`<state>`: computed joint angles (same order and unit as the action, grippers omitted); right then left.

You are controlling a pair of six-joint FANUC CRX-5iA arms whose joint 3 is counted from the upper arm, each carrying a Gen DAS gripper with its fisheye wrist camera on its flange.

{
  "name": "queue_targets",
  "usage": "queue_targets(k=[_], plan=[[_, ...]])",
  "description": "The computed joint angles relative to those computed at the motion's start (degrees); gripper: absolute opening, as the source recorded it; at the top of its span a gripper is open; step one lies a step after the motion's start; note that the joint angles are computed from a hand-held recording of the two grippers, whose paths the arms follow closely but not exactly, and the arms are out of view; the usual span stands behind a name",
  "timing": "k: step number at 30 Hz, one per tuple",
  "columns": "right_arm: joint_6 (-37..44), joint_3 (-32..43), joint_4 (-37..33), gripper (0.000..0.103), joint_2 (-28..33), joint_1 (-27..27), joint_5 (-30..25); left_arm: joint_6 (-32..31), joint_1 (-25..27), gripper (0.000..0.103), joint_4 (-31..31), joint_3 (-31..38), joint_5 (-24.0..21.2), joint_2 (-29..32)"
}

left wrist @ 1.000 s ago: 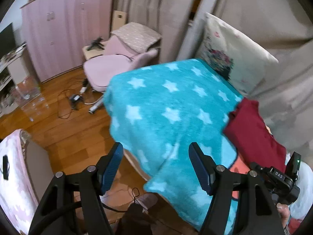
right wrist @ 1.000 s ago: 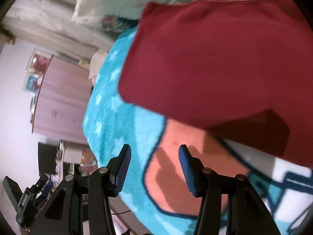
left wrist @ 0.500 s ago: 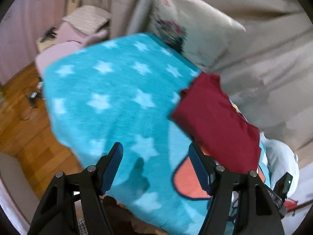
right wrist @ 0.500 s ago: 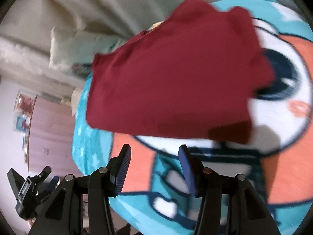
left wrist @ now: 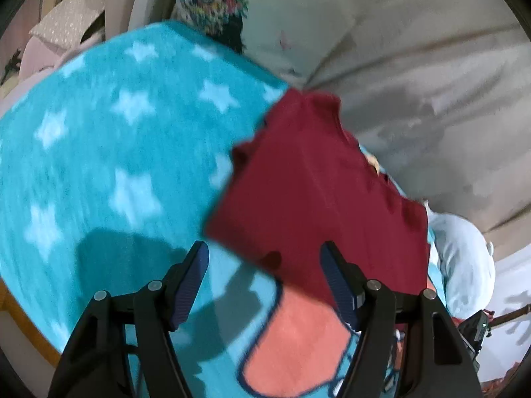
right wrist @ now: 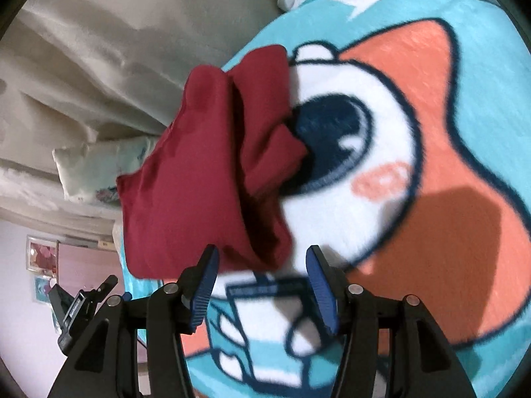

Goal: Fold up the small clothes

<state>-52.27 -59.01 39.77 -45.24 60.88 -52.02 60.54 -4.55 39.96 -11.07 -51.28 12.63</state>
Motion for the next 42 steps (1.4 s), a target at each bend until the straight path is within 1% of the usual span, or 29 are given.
queue_targets(k=[2,4,6,8,9,13,15,16,17,18,19,20,21,22,23,24,26,28,29,30,32,33,34,35,37,38,39,41,42], plan=[[3.8,0.9,-0.1,0.060,2.9,-4.8,4.3,-0.9,0.3,0.070,0.1,2.9,0.2,2.2],[7.0,2.2,-0.2,0.064,5.9,-8.7,7.6,-1.6,0.3,0.074,-0.3,6.1,0.1,4.7],[11.7,4.0,-1.8,0.068,9.2,-12.2,9.9,-1.7,0.0,0.074,-1.3,10.4,-1.7,8.3],[15.8,6.1,-4.2,0.070,12.6,-15.2,11.3,-1.4,-0.6,0.074,-2.8,16.0,-5.5,12.7],[16.3,6.5,-4.5,0.070,13.6,-16.2,11.9,-1.4,-1.2,0.074,-3.8,18.8,-7.1,14.9],[15.5,6.1,-3.8,0.073,14.7,-19.3,15.2,-2.2,-2.9,0.074,-5.7,25.5,-10.4,20.5],[16.4,6.6,-4.2,0.074,15.3,-19.9,15.2,-1.3,-3.7,0.074,-6.1,28.7,-13.0,23.5],[16.3,6.8,-3.9,0.074,15.8,-19.9,15.0,-0.3,-4.2,0.079,-7.0,29.3,-13.1,23.9],[15.4,6.8,-2.9,0.076,16.2,-19.9,14.8,-0.7,-4.6,0.081,-7.1,28.1,-11.3,23.2],[14.0,6.8,-1.6,0.077,16.9,-19.9,14.8,-0.5,-5.4,0.081,-8.8,28.0,-10.6,22.7],[12.3,6.9,-0.4,0.077,17.6,-19.8,14.3,-0.1,-6.1,0.077,-10.9,28.2,-10.3,22.2],[10.8,7.4,0.3,0.075,18.5,-19.5,13.3,-0.6,-6.4,0.064,-11.1,28.2,-10.8,22.0],[10.4,8.1,-0.2,0.059,19.1,-19.2,12.1,-1.0,-6.2,0.035,-9.8,28.8,-13.1,22.7],[12.2,10.1,-3.1,0.045,20.1,-18.9,9.8,0.6,-5.8,0.028,-7.9,30.3,-16.9,24.0],[13.9,10.7,-4.8,0.028,20.2,-19.3,10.0,1.5,-5.6,0.027,-7.3,30.6,-17.7,24.0],[13.5,9.5,-5.2,0.025,18.6,-20.3,13.3,1.8,-5.2,0.026,-6.1,30.3,-18.4,23.7],[10.6,7.3,-4.0,0.023,15.8,-21.0,16.6,2.6,-4.1,0.025,-3.3,29.6,-20.6,23.1],[4.8,4.1,0.7,0.022,11.6,-21.3,20.5,2.4,-2.9,0.025,-0.5,28.1,-22.8,21.7],[3.6,3.6,1.9,0.022,10.0,-21.0,21.0,1.7,-2.4,0.025,0.2,26.7,-23.2,20.3],[3.6,3.6,2.3,0.022,9.1,-20.4,20.7,1.0,-2.1,0.025,0.2,25.2,-23.1,18.8],[4.7,4.2,2.5,0.022,6.4,-17.2,17.7,0.1,-1.4,0.025,-0.6,21.5,-22.5,15.6],[5.0,4.3,2.5,0.023,5.4,-15.6,16.1,0.0,-1.3,0.027,-1.9,20.4,-22.1,14.6],[5.5,4.3,2.1,0.024,4.5,-14.0,14.7,0.6,-1.7,0.031,-4.9,19.3,-20.9,13.7],[7.5,4.5,0.4,0.029,4.1,-12.6,13.1,1.6,-1.9,0.031,-6.9,18.9,-20.3,13.5],[11.1,6.2,-5.1,0.031,4.8,-10.4,8.3,5.9,-2.2,0.031,-10.0,18.1,-19.4,13.4],[11.5,6.7,-7.8,0.032,4.7,-9.2,5.5,6.3,-1.6,0.031,-9.1,16.6,-18.7,12.6],[9.2,6.1,-7.8,0.033,3.2,-7.3,3.0,5.5,-0.3,0.032,-6.4,13.9,-17.9,11.0],[3.5,3.7,-3.6,0.035,-1.3,-2.8,-1.1,3.5,1.4,0.032,-3.4,10.2,-15.8,7.8],[1.7,3.6,-1.7,0.036,-3.4,0.4,-5.4,2.6,2.1,0.035,-3.1,8.8,-14.7,6.1]])
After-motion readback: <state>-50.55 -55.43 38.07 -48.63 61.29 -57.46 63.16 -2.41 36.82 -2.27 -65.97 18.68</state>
